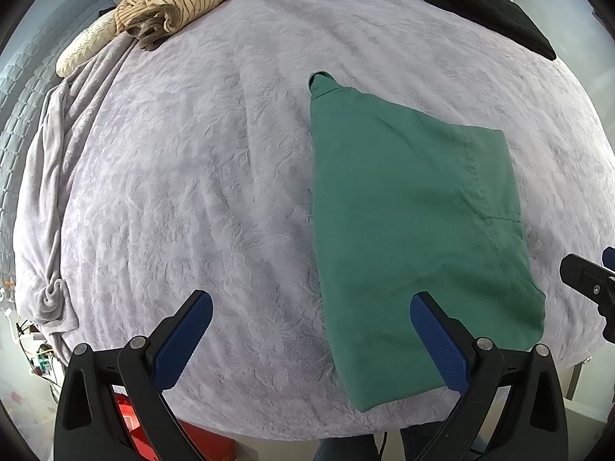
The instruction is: Fold large clothes
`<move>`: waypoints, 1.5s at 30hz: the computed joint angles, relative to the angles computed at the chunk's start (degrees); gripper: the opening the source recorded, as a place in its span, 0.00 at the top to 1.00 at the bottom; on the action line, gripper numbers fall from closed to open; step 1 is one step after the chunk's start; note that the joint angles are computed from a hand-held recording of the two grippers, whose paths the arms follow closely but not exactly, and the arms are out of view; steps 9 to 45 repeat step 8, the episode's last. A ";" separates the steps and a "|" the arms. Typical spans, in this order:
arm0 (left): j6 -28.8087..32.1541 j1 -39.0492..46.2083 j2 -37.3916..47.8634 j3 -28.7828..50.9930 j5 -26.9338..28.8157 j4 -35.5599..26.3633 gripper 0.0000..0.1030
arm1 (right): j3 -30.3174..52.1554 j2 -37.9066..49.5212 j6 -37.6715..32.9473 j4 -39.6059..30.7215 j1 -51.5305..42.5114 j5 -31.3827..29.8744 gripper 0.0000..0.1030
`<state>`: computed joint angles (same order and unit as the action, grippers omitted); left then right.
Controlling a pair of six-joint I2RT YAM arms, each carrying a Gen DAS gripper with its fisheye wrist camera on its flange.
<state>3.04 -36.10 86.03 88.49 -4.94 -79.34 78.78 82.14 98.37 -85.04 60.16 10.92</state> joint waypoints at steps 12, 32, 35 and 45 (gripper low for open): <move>0.08 0.92 -0.52 -0.50 0.97 0.84 0.00 | -0.85 -0.50 -2.15 0.55 -1.60 -0.77 0.00; 0.08 0.92 -0.52 -0.50 0.97 0.84 0.00 | -0.85 -0.50 -2.15 0.55 -1.60 -0.77 0.00; 0.08 0.92 -0.52 -0.50 0.97 0.84 0.00 | -0.85 -0.50 -2.15 0.55 -1.60 -0.77 0.00; 0.08 0.92 -0.52 -0.50 0.97 0.84 0.00 | -0.85 -0.50 -2.15 0.55 -1.60 -0.77 0.00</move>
